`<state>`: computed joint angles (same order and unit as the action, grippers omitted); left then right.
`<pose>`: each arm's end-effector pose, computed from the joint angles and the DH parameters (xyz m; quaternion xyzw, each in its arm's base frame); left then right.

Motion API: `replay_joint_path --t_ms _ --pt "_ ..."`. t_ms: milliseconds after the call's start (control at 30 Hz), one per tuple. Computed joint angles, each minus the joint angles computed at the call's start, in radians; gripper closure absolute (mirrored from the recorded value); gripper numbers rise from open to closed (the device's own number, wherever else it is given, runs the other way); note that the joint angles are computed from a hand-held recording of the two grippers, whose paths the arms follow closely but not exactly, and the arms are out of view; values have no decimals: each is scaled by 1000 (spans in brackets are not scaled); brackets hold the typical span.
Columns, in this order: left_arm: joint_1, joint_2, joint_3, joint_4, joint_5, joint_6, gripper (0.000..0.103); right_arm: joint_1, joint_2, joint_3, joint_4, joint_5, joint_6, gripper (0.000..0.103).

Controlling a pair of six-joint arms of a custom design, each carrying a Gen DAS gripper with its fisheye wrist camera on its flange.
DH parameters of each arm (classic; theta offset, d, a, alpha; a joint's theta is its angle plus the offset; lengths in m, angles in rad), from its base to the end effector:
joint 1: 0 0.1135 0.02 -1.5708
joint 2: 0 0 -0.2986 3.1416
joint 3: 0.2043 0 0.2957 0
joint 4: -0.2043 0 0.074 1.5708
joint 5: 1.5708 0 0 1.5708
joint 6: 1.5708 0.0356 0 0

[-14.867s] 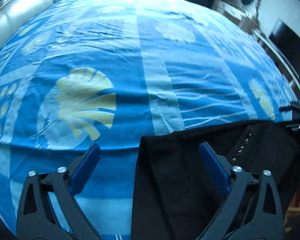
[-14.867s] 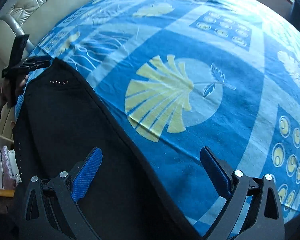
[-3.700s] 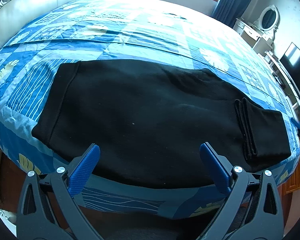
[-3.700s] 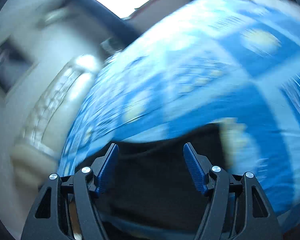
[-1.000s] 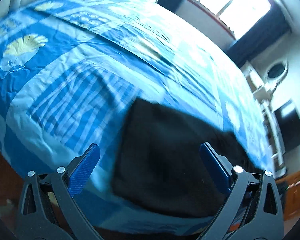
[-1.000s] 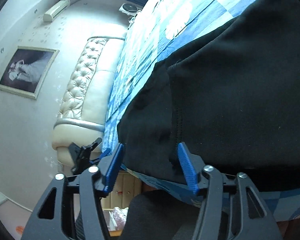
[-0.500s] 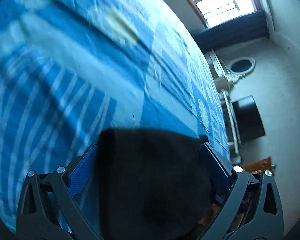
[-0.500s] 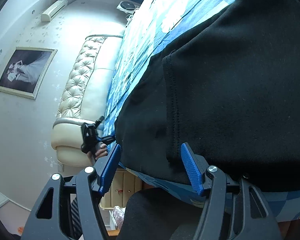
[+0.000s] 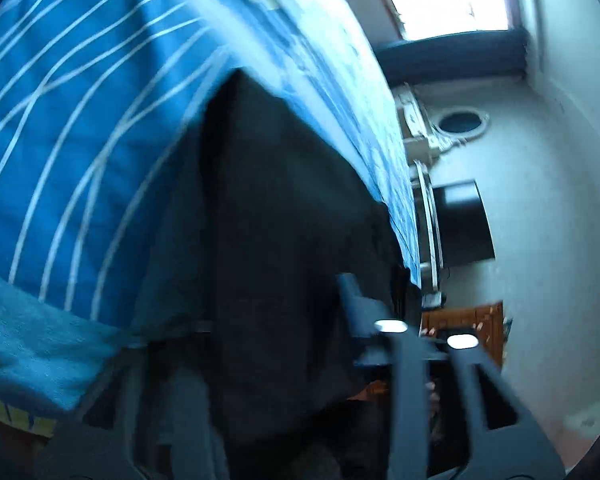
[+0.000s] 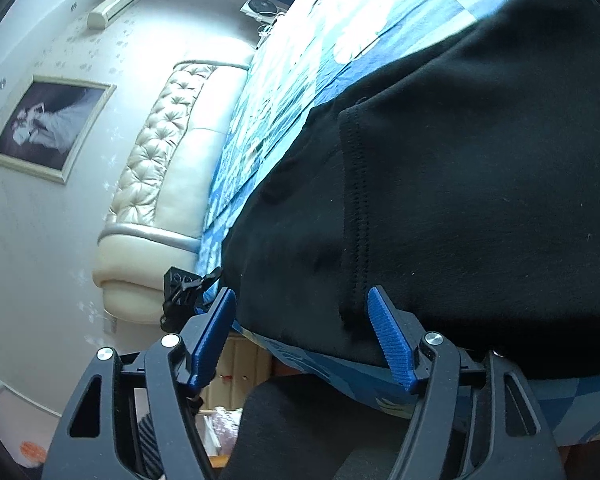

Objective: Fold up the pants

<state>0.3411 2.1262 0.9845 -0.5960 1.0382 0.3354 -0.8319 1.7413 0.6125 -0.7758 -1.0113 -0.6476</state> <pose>0.3280 0.0839 0.0381 -0.0438 0.8651 -0.4904 0.0958 0.1693 -0.1411 0.0839 0.1595 0.8516 0.4508 0.2146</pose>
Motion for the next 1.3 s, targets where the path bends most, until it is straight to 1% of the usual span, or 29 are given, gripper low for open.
replay_joint_path --t_ms 33,100,200,267,333,433,533,567,667,767,867,900,967,1033,1133,1300 --pt "1 10 6 -10 7 -8 83 0 -45 -11 8 14 10 33" --pt "-7 -13 -10 19 -4 -43 86 -17 -137 -39 41 29 43 24" --pt "-32 -104 -63 83 -49 -110 87 -80 -266 -71 90 60 100 20" --pt "-46 -162 -86 95 -71 -148 88 -119 -345 -96 152 110 162 18" --pt "-65 -231 -100 100 -107 -197 88 -161 -410 -119 215 177 214 18" --pt "-108 -345 -125 113 -162 -263 88 -201 -466 -139 283 288 268 17" --pt "-145 -459 -144 92 -228 -267 88 -224 -527 -167 380 406 312 17" --pt "-167 -493 -146 89 -245 -281 88 -228 -547 -178 408 433 322 17" --pt "-244 -587 -148 81 -288 -337 88 -243 -543 -189 487 489 332 17" --pt "-321 -662 -121 45 -334 -385 89 -275 -507 -175 502 483 328 17" --pt "-406 -710 -108 45 -384 -431 89 -301 -489 -162 492 466 324 17" --pt "-450 -725 -92 39 -411 -454 89 -303 -489 -162 493 466 325 17" --pt "-486 -754 -96 32 -434 -462 89 -304 -500 -164 490 463 330 17" --pt "-562 -777 -86 36 -486 -493 89 -304 -511 -167 493 463 332 17" --pt "-672 -775 -63 48 -564 -535 89 -308 -512 -164 493 456 333 17" --pt "-838 -729 -15 69 -652 -609 89 -338 -506 -144 473 431 324 17"
